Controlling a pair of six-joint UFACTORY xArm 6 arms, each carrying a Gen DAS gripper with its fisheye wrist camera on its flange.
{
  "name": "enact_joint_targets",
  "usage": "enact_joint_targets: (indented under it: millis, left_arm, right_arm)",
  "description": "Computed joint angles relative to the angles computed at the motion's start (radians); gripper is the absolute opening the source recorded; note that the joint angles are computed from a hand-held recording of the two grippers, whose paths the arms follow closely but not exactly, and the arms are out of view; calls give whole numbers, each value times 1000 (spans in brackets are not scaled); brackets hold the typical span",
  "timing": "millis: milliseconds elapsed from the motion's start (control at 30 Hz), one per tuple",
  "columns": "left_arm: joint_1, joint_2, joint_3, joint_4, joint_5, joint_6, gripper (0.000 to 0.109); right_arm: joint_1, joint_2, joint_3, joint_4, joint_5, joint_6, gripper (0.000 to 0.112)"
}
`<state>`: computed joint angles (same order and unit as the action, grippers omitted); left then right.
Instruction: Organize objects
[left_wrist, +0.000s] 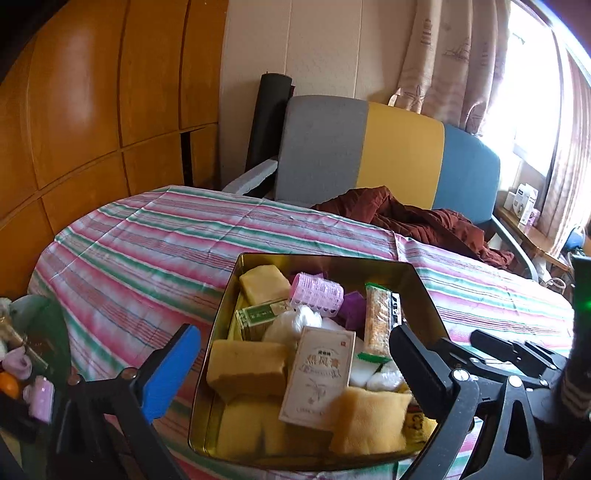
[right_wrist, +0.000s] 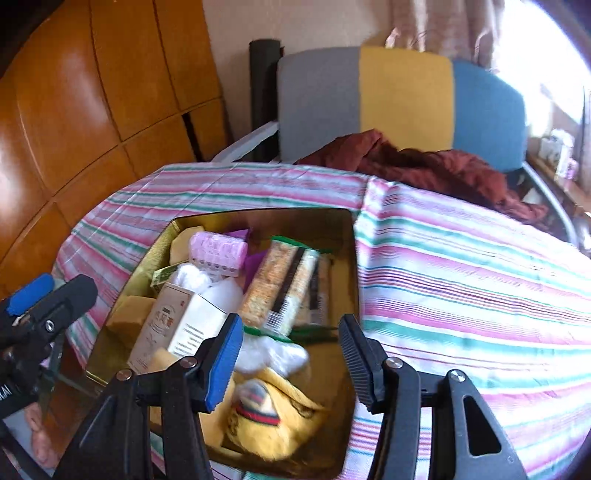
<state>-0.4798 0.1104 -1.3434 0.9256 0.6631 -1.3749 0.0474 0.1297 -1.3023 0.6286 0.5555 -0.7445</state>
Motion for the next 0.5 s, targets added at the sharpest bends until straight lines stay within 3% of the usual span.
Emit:
enact_joint_targets:
  millis: [100,267,500]
  left_arm:
    - [-19,-6,5,10,29,-28,103]
    - [-72,7,-20,46,152,-43,103]
    - [-84,-16,6,41,139,-74,103]
  right_arm:
    - [0,-42,66,5,-73,-1,55]
    - [1,-86,133,17,-140,-44,56]
    - [6,-108,159,44,-139,-78,56]
